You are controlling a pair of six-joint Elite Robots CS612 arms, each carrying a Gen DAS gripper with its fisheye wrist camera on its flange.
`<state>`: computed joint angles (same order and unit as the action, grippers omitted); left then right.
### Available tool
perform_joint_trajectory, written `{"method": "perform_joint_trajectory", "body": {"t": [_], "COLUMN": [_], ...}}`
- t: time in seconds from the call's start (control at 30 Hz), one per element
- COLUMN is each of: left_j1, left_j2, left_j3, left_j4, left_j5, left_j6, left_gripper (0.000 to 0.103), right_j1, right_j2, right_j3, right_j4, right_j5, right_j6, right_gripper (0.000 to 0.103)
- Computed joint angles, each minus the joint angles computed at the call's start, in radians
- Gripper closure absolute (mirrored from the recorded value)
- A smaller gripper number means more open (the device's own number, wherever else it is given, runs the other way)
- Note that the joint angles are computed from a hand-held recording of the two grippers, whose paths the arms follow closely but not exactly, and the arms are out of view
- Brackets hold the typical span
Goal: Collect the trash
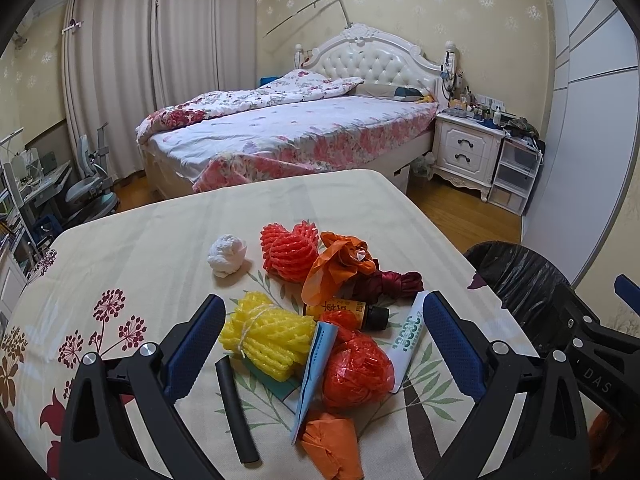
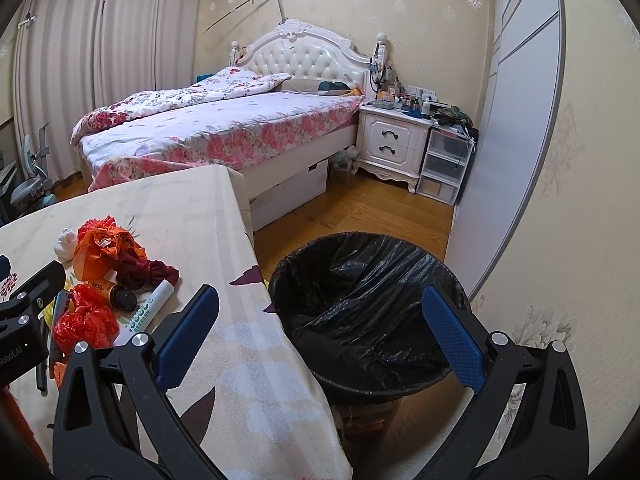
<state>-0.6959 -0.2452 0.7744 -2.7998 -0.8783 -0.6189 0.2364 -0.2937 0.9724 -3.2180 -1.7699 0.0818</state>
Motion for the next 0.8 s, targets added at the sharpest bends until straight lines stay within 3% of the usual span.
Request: {"method": "perform_joint_trajectory", "body": {"t": [0.8], "left_j1": [0.005], "left_j2": [0.020], "left_j3": [-0.028], "left_j4": [0.012], "left_j5": [-0.013], "left_j6": [0.002], "left_gripper": [0.007], "right_j1": [0.003], "right_j2": [0.010], "right_j3": [-0.017], "right_j4": [0.018], "right_j5": [-0.007], "right_j6": [0.000], "right_gripper": [0.004]}}
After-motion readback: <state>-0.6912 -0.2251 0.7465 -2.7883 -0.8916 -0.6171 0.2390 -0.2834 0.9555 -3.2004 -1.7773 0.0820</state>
